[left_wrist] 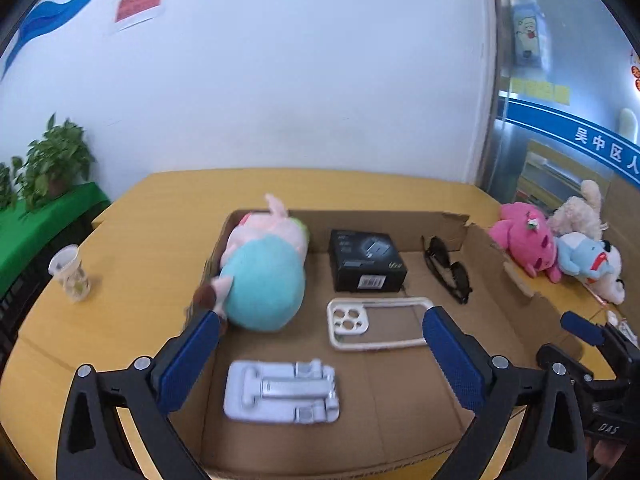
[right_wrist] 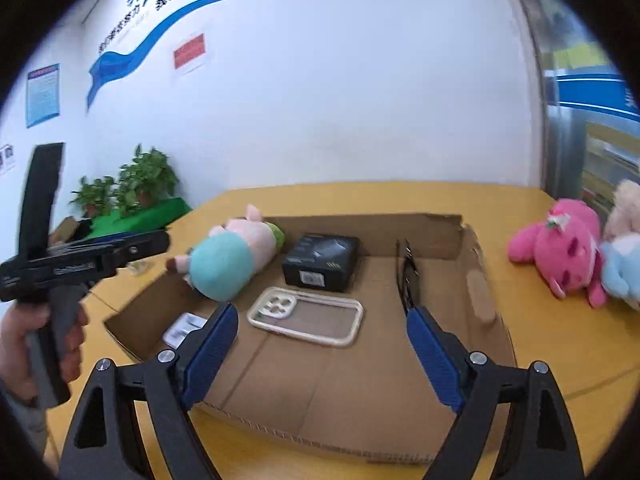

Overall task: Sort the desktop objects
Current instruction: 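Open both tools to release the phone case and withdraw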

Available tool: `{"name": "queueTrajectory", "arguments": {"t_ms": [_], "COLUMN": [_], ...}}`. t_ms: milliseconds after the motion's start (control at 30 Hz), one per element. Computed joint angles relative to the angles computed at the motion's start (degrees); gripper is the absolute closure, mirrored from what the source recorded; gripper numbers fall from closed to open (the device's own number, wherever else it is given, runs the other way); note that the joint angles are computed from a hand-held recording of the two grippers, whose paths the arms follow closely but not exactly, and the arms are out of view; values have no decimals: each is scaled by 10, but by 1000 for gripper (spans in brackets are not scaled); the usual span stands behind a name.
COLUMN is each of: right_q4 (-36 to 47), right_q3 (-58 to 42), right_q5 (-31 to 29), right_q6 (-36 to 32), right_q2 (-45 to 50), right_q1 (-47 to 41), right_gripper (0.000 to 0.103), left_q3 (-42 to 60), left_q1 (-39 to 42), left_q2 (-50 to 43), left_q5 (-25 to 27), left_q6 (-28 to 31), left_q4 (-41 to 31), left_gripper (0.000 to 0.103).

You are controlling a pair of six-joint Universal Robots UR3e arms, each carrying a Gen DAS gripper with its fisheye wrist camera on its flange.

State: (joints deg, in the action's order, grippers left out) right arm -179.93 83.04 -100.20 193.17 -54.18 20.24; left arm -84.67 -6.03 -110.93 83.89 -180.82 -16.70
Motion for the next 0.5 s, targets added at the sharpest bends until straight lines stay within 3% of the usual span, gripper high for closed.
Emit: {"name": "queueTrajectory", "arguments": {"t_ms": [133, 167, 267, 333, 500], "right_q4": [13, 12, -4, -48, -67], "right_q3": [-14, -31, -48, -44, -39], "right_q5": [-15, -56, -98, -120, -125], "right_q6": [39, 33, 15, 8, 6], "right_q2": [51, 71, 96, 114, 121], "right_q1": [1, 16, 31, 39, 39], "right_gripper": [16, 16, 16, 15, 12], "left_q3": [-21, -20, -37, -65, -86], "left_q1": [-53, -62, -61, -56, -57], "left_q2": [-69, -82, -103, -105, -112], "left_q5": [119, 146, 134, 127, 127], "left_q6": [-10, -4, 8, 3, 6], "left_q4": [81, 85, 113, 169, 230], "left_gripper": [0, 0, 0, 0, 0]}}
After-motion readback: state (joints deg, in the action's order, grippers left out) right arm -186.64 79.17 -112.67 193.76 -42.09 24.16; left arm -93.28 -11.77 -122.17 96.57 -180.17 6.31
